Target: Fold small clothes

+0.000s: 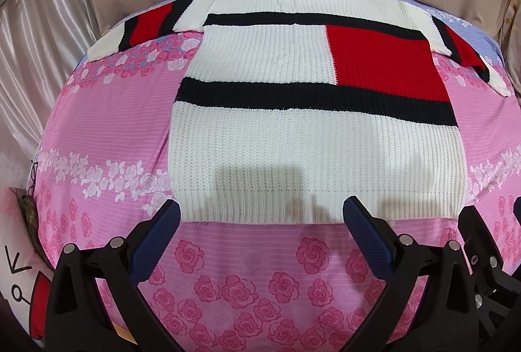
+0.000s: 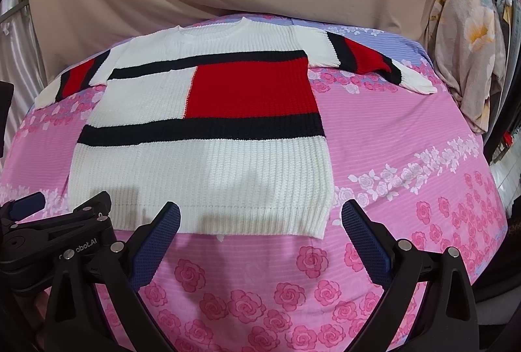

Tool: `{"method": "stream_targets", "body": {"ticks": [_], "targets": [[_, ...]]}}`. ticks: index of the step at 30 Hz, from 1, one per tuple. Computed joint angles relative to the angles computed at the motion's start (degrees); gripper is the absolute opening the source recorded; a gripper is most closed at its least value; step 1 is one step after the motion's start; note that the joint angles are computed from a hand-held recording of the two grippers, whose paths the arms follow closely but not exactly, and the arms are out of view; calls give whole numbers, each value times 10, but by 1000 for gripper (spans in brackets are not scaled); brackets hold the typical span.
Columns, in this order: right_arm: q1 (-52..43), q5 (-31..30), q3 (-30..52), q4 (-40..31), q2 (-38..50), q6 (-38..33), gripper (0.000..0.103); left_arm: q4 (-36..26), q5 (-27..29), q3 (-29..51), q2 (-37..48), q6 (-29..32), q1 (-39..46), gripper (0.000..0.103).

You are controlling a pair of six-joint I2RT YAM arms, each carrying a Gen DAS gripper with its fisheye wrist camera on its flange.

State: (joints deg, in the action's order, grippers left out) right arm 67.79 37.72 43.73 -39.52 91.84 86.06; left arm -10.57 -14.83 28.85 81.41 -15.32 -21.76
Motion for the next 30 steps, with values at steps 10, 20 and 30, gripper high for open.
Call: {"method": "stream_targets", "body": {"ticks": [10, 20, 30], "targets": [[-5, -2, 2, 4, 3, -6, 98, 2, -1, 0, 4, -3, -3, 98], [-24, -14, 6, 15, 10, -25, 98, 7, 7, 16, 36, 6, 8, 98], [-48, -47, 18, 39, 44, -43, 98, 17, 67, 46, 90, 60, 57, 98]]}}
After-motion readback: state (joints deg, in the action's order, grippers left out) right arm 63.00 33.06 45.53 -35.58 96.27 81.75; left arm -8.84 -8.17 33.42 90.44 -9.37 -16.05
